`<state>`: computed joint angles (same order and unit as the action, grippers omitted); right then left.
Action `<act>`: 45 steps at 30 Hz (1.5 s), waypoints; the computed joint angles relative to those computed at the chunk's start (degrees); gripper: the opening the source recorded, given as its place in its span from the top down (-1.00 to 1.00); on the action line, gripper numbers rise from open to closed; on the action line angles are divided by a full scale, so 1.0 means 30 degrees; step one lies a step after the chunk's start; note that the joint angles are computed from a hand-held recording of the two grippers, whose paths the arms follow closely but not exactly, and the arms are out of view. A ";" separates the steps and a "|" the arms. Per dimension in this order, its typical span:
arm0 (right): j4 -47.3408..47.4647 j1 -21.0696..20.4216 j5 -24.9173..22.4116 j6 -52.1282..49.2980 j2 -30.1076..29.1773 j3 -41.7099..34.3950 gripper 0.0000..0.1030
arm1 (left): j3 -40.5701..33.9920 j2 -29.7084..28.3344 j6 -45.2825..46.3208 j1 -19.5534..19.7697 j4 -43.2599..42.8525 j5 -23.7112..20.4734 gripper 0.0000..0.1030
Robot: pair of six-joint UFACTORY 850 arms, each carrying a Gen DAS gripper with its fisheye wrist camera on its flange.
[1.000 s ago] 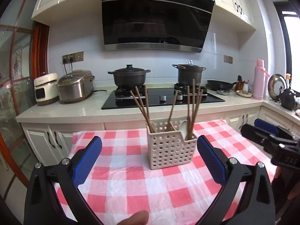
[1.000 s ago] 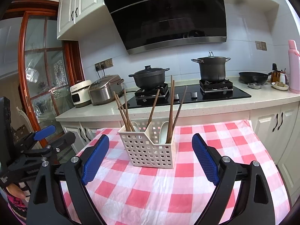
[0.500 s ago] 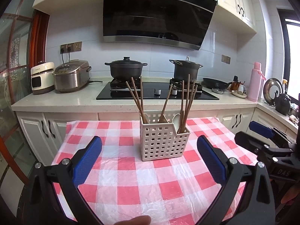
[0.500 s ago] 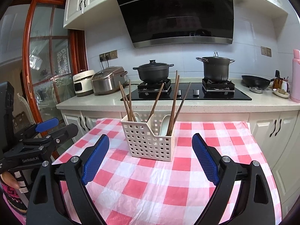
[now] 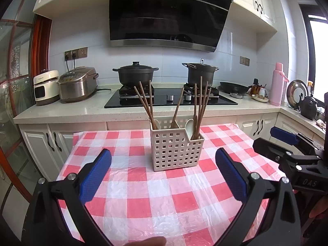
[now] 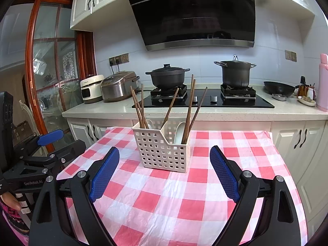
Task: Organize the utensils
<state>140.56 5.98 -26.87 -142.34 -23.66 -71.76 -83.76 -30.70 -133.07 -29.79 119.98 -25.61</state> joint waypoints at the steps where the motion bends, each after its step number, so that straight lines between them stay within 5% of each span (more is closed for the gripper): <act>1: -0.0053 -0.0019 -0.0032 0.0020 0.0024 0.0029 -0.64 | 0.0049 0.0036 0.0001 -0.0021 0.0013 -0.0035 -0.91; 45: -0.0469 -0.0042 -0.0288 0.0372 0.0090 0.0249 -0.64 | 0.0282 0.0231 0.0136 -0.0127 -0.0304 -0.0186 -0.91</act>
<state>139.15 5.86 -27.74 -141.22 -23.39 -71.01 -82.91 -30.01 -132.66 -30.17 119.06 -26.17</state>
